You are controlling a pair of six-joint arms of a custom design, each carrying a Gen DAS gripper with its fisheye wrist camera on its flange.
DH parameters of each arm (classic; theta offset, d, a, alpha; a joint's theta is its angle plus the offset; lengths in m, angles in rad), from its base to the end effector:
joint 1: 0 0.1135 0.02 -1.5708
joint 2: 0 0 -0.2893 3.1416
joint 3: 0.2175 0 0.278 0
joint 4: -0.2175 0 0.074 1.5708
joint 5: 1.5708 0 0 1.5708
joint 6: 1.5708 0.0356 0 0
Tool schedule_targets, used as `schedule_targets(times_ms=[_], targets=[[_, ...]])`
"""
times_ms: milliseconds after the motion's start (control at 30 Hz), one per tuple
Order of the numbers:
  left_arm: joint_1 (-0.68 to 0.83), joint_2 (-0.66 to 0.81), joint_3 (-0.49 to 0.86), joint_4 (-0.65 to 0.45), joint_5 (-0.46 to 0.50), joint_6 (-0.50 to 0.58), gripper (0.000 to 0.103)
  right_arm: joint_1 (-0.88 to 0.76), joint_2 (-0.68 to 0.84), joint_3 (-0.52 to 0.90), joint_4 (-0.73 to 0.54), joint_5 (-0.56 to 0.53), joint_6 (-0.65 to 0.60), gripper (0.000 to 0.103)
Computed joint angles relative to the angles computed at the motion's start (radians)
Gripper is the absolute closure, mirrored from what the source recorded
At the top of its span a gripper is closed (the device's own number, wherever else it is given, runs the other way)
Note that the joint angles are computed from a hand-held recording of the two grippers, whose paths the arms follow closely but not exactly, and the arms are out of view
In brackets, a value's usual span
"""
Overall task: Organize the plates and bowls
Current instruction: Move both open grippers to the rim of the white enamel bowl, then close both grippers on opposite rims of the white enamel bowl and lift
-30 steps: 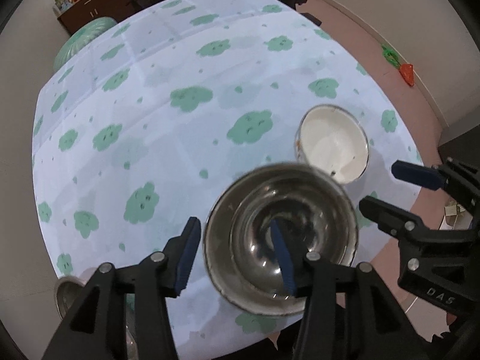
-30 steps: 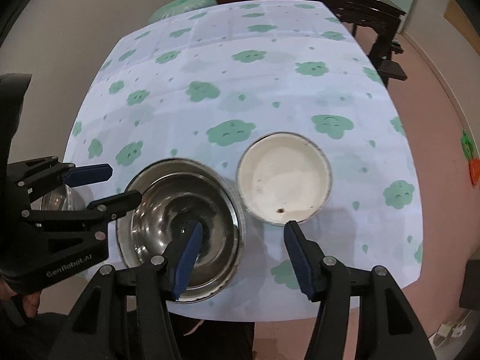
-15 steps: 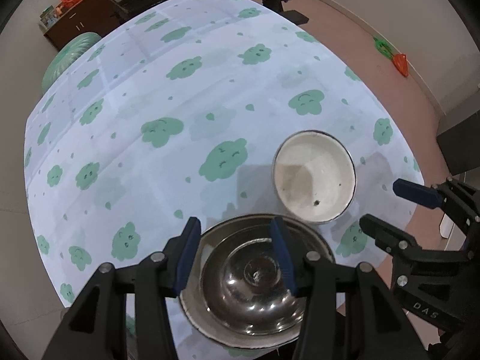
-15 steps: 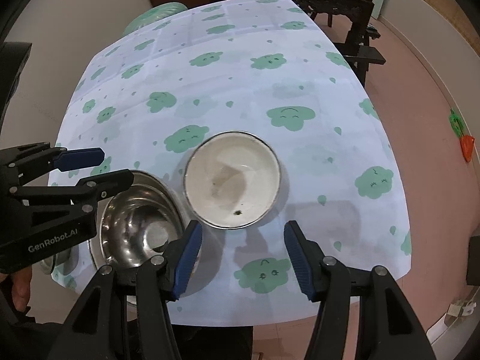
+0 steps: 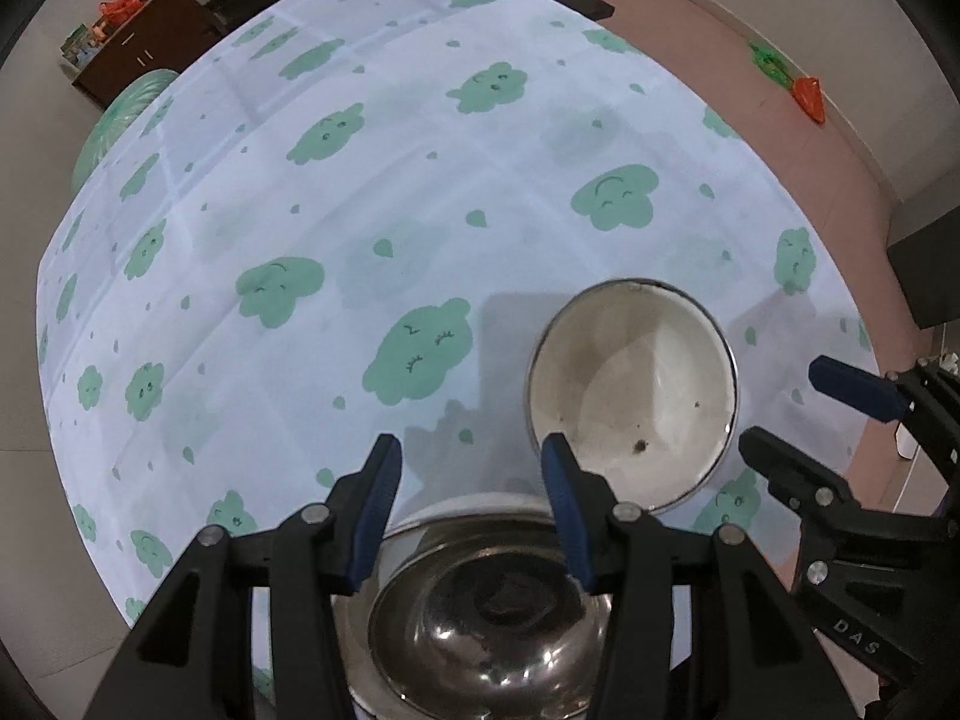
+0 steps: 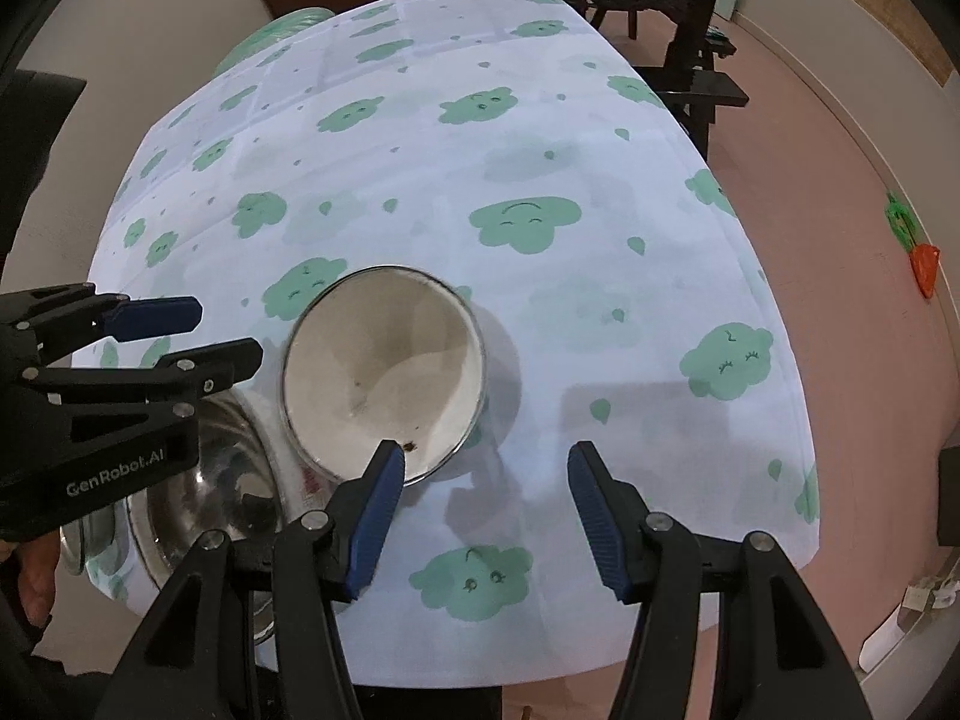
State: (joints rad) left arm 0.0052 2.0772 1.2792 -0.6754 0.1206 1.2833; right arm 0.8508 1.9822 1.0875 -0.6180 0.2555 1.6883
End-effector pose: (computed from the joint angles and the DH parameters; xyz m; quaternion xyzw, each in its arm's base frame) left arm 0.4034 -0.0022 0.1052 0.5970 0.7985 -0.0189 0.0750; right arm 0.2432 0.2637 0.0962 0.4065 0.9043 -0.0103 0.1302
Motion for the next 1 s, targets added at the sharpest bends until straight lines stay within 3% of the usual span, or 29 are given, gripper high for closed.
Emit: schedule_targets(times_ms=[333,467,533,800,1000], targets=[[-0.053,0.020,-0.039,0.052,-0.034,-0.034,0.054,-0.040,0.018,-0.046,0.080,-0.013,-0.037,0.045],[-0.065,0.027,-0.041,0.059,-0.037,-0.041,0.057,-0.054,0.028,-0.063,0.119,-0.029,-0.053,0.060],[-0.071,0.035,-0.038,0.059,-0.041,-0.046,0.058,-0.058,0.031,-0.073,0.139,-0.036,-0.057,0.061],[-0.088,0.056,-0.032,0.049,-0.048,-0.050,0.091,-0.064,0.051,-0.059,0.154,-0.040,-0.093,0.075],[-0.099,0.034,-0.090,0.097,-0.057,-0.022,0.098,-0.061,0.062,-0.045,0.161,-0.033,-0.102,0.089]])
